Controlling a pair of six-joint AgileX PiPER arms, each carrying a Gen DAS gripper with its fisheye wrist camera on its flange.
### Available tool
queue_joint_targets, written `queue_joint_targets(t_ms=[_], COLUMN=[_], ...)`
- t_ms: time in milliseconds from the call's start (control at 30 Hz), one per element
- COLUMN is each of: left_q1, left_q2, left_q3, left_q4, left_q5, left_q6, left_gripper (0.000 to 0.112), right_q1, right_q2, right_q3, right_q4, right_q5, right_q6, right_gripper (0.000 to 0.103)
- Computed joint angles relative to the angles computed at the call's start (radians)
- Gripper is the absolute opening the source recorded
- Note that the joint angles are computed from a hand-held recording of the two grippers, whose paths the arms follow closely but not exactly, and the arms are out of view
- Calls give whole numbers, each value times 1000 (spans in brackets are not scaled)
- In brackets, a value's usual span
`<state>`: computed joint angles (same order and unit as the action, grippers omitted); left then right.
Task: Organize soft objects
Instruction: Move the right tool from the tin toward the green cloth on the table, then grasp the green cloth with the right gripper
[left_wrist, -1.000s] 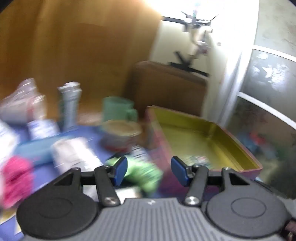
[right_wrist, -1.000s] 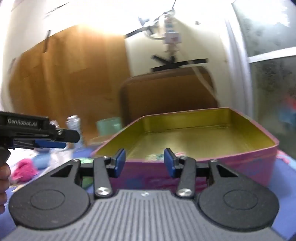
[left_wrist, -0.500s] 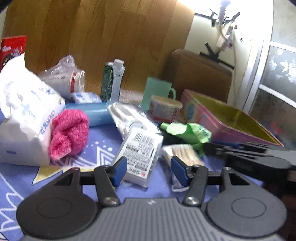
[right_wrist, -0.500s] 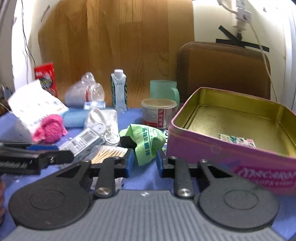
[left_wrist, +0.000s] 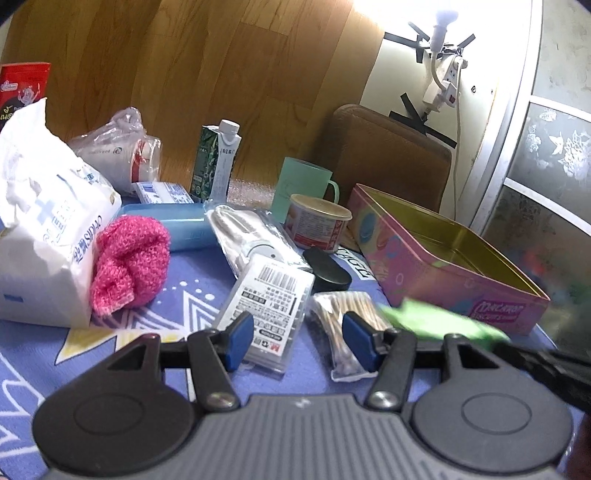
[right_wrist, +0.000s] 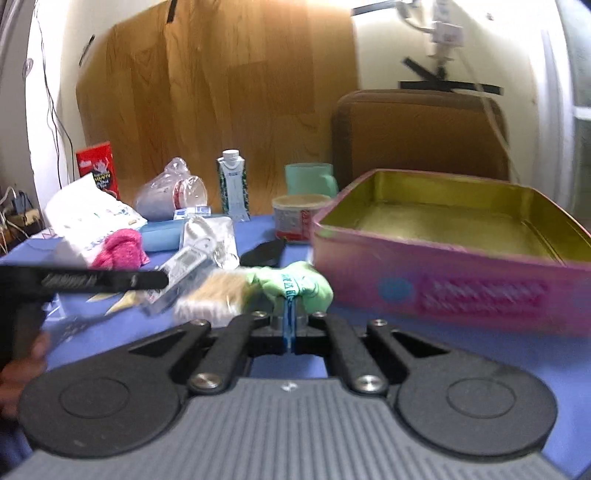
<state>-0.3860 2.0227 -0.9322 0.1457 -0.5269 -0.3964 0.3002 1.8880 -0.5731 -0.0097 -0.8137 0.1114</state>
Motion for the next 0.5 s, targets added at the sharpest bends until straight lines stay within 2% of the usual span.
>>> queue_joint_targets(t_ms=[100, 267, 367, 433, 500], left_q1=[-9, -54, -77, -84, -95], left_q2=[-4, 5, 8, 9, 10], left_q3=[-8, -20, -33, -39, -42], left_q4=[-5, -180, -308, -375, -439], left_q5=[20, 46, 75, 89, 90], left_q6=[19, 198, 301, 356, 421], left_gripper=[54, 54, 54, 54, 54], right_q1=[-38, -59, -82, -86, -89], right_q2=[-36, -28, -5, 11, 23], right_q3=[128, 224, 209, 212, 215], right_q4=[-5, 58, 62, 51, 43], right_q5=[-81, -178, -166, -177, -203], right_q6=[43, 91, 98, 118, 117], right_gripper=[3, 4, 14, 41, 50])
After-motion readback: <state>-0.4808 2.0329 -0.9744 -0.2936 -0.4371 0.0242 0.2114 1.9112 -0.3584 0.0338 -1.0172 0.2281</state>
